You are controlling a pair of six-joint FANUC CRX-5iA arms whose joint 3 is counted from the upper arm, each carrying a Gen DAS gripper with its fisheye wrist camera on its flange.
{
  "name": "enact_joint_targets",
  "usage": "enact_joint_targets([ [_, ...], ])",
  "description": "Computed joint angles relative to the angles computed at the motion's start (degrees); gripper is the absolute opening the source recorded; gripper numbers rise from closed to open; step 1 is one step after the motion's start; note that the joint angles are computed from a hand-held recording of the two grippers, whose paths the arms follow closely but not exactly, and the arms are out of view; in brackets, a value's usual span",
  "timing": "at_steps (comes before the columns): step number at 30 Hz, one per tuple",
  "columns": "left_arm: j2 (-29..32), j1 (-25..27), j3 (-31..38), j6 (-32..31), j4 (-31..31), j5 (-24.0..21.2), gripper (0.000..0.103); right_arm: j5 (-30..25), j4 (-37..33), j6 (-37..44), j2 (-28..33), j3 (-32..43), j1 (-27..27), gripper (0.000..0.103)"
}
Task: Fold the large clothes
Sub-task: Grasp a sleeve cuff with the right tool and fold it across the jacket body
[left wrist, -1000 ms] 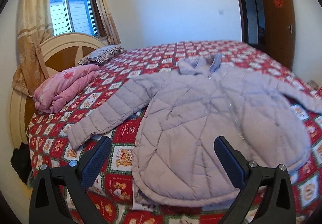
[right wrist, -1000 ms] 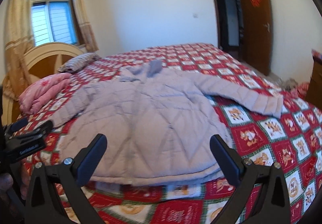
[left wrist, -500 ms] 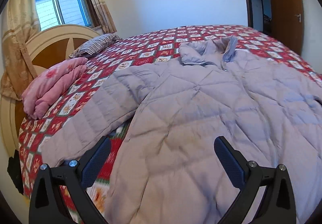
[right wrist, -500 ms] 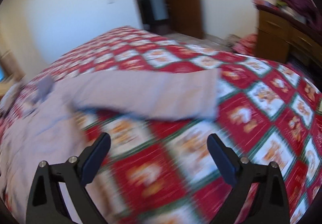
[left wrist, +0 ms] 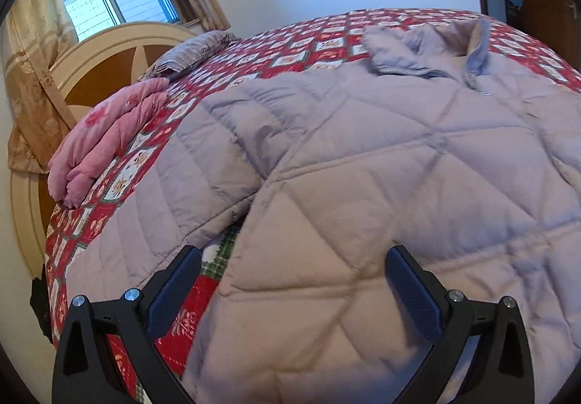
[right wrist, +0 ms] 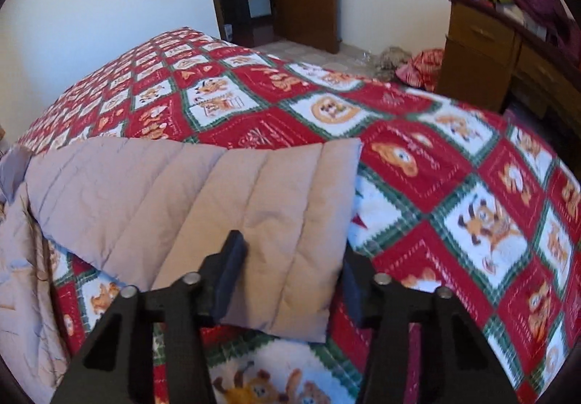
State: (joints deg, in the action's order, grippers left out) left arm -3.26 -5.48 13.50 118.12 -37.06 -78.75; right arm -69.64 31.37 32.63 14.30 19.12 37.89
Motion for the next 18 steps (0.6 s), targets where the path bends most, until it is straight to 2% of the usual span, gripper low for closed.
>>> enact_joint_targets([
  [1,0.22,0.92,0.25,-0.63,0.76,0.0,0.102,0.07,-0.34,0.94,0.3,0.53,-0.16,0.024],
  [2,0.32,1.28,0.42,-0.76,1.08,-0.03,0.102,-0.26,-0.61,1.9,0.66,1.31,-0.21,0.017],
  [4,-0.11,2.09,0.55,-1.11,1.7,0.47,0.102,0.04,-1.58,2.96,1.26,2.77,-0.3,0.013],
  [10,-0.84,2.37,1.78,-2.19,2.13,1.06,0.102,2.53,2.89,5.52,1.76,4.78,3.87,0.012],
  [18,-1.45,3.32,1.74,-2.74,3.1,1.28,0.102,5.32,2.77,11.02,7.2,14.53,9.87,0.011],
])
